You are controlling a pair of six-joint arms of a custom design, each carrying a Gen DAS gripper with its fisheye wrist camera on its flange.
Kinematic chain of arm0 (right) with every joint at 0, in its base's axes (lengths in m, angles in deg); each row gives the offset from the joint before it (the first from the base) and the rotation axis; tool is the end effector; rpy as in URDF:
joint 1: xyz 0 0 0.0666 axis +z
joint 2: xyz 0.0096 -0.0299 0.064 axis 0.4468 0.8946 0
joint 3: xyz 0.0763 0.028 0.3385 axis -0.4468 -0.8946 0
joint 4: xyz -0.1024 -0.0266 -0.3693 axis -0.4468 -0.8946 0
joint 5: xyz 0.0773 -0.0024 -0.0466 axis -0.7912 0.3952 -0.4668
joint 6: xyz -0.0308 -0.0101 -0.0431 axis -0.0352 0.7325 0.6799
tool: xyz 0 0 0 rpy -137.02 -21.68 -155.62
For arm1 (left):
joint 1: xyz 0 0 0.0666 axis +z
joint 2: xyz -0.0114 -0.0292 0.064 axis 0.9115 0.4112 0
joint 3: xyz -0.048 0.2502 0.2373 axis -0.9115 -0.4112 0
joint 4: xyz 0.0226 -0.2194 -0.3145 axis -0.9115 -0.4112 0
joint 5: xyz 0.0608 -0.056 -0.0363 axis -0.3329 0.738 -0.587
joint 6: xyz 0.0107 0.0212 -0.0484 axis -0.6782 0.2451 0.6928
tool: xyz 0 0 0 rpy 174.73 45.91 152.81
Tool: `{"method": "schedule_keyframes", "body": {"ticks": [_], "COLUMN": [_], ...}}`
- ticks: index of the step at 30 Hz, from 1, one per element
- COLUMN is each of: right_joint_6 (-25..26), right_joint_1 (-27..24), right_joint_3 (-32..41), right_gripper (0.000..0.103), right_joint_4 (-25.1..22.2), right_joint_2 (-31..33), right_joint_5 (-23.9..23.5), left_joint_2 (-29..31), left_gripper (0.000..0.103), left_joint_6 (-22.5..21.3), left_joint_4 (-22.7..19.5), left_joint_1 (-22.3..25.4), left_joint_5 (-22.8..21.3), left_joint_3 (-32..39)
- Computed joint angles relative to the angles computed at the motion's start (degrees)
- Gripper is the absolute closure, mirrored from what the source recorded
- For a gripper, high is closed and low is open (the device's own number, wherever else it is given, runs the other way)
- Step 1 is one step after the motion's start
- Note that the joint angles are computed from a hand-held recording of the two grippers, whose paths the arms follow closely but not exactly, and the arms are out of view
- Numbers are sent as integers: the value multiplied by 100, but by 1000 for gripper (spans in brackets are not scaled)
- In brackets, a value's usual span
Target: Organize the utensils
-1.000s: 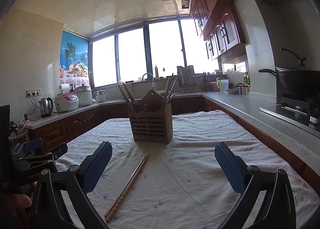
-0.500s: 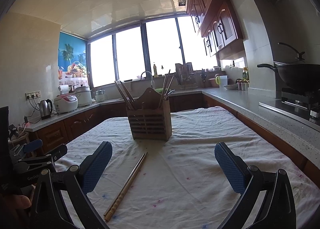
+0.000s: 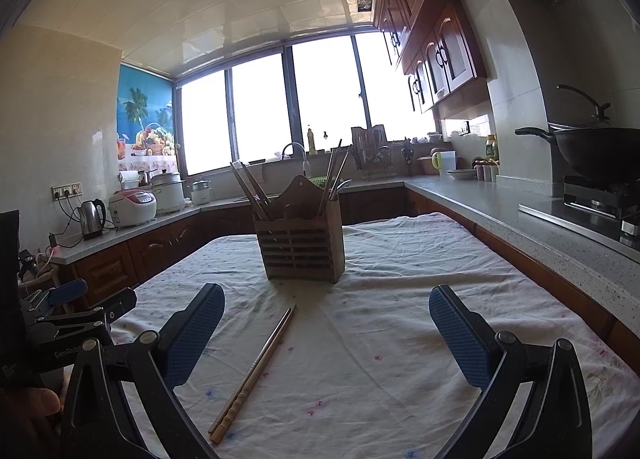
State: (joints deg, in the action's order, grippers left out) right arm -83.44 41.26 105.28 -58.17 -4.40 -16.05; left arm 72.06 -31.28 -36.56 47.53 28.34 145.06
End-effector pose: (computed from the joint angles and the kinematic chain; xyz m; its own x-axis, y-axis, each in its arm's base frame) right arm 0.5172 0.1206 0.5018 -0.1386 0.1872 -0.9725 0.1877 0.9692 0.1598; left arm 0.6062 -0.1978 0.5143 -0.2836 0.1088 -0.9528 0.2715 0.9620 0.0291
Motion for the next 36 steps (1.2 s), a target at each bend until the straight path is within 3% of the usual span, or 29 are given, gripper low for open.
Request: {"method": "schedule_keyframes", "body": {"ticks": [36], "right_joint_6": [-36], "right_joint_1": [46], "right_joint_3": [19], "right_gripper": [0], "right_joint_4": [66], "right_joint_2": [16], "right_joint_5": [34], "left_joint_2": [35], "left_gripper": [0], "left_joint_6": [-45], "left_joint_4": [-82], "left_joint_1": [-9], "left_joint_5": [28], "left_joint_3": [73]}}
